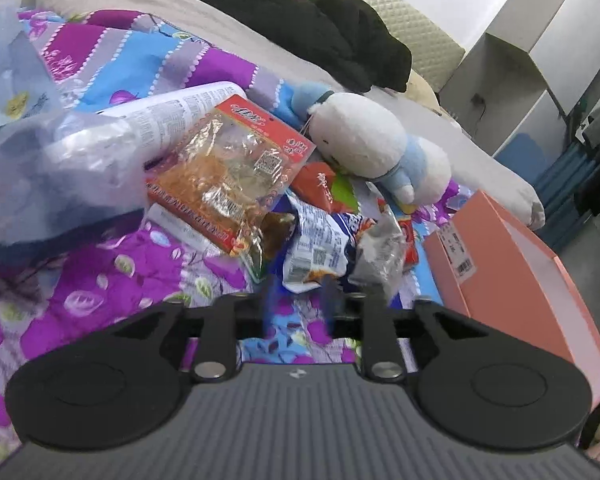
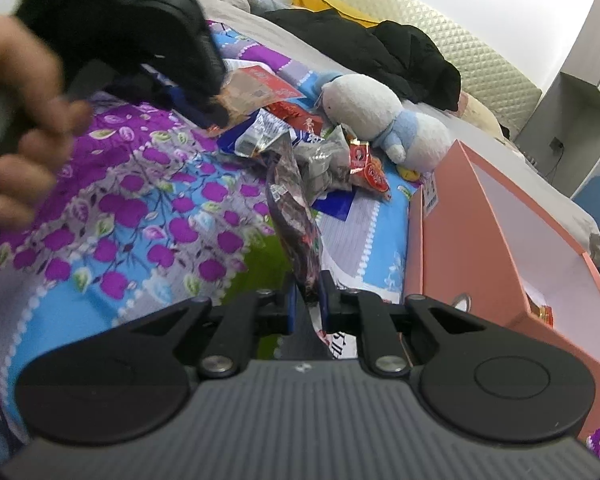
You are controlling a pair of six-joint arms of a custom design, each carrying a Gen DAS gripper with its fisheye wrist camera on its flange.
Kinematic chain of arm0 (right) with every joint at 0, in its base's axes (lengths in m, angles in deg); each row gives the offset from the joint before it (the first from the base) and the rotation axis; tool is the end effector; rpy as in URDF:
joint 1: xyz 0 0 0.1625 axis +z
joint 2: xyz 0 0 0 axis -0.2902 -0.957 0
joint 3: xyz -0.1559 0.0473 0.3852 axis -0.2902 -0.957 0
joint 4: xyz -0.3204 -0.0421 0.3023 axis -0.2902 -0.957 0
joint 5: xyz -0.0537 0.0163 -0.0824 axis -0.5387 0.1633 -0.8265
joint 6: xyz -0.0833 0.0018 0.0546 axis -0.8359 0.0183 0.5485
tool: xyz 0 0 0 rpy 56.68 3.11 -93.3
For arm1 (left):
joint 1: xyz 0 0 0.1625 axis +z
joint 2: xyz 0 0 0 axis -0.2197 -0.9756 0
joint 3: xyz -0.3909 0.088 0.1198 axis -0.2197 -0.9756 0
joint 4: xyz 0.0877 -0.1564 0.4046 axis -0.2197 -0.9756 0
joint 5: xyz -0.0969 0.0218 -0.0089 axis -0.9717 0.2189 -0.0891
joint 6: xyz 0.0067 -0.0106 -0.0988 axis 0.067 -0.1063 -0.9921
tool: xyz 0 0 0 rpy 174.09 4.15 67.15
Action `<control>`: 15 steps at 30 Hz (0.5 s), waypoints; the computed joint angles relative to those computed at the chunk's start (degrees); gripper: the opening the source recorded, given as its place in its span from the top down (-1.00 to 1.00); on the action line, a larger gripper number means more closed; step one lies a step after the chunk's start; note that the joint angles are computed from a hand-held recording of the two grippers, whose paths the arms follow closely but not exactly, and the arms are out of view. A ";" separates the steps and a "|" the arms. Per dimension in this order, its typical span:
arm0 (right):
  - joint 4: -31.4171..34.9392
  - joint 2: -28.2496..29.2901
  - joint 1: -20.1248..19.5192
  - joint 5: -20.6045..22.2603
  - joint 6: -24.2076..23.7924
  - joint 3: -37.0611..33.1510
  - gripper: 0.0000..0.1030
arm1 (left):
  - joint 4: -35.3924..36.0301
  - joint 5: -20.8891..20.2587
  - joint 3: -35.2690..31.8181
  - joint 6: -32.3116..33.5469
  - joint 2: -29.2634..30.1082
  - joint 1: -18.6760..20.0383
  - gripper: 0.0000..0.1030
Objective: Organize snacks
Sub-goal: 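Lift the blue-white packet with the left tool while the right lifts the clear bag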
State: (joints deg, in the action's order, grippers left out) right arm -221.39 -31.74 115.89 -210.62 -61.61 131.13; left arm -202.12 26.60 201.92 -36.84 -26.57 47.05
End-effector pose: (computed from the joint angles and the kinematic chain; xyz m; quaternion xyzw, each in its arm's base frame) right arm 0.1095 -0.2785 0.2983 0.2508 -0.7635 0.3387 0.4895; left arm -0.3748 -0.4812 0.0134 0.1830 0.9284 -0.3130 0.0818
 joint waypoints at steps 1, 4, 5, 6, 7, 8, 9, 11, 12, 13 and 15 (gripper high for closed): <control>0.30 -0.30 0.07 -0.04 0.03 0.31 0.73 | -0.30 -0.16 -0.66 0.91 0.70 0.34 0.22; 1.22 -0.97 -0.07 0.04 0.19 0.98 0.73 | 0.31 0.49 -3.00 2.16 2.95 1.17 0.00; 1.77 -1.23 -0.13 0.00 0.47 1.03 0.73 | 0.40 0.39 -3.76 2.79 3.73 1.49 0.00; 3.05 -1.71 -0.13 -0.12 1.27 0.87 0.73 | 0.75 0.39 -4.46 3.05 4.36 1.77 0.00; 4.39 -2.31 -0.15 -0.06 2.20 0.79 0.73 | 1.19 0.15 -5.25 3.17 4.96 2.12 0.00; 4.65 -2.34 -0.11 -0.08 2.21 0.71 0.73 | 0.73 -0.14 -5.82 3.58 5.61 2.42 0.00; 4.51 -2.12 -0.10 -0.10 1.88 0.62 0.72 | 0.40 -0.45 -6.38 4.00 6.15 2.68 0.00; 5.37 -2.32 -0.48 0.28 2.30 0.50 0.72 | -0.03 -0.92 -7.66 5.31 7.27 3.13 0.00; 5.80 -2.46 -0.70 0.52 2.57 0.42 0.72 | -0.14 -0.86 -8.30 6.07 7.82 3.24 0.00; 5.71 -2.34 -0.90 0.71 2.49 0.37 0.72 | -0.36 -0.65 -8.92 6.85 8.43 3.36 0.00; 5.07 -1.93 -1.22 0.91 2.18 0.42 0.72 | 0.49 -0.61 -10.20 7.48 9.36 3.72 0.01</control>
State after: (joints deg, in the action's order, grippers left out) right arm -216.32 -33.67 114.67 -209.71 -59.44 131.55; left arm -201.62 26.00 191.73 -29.36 -17.21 50.77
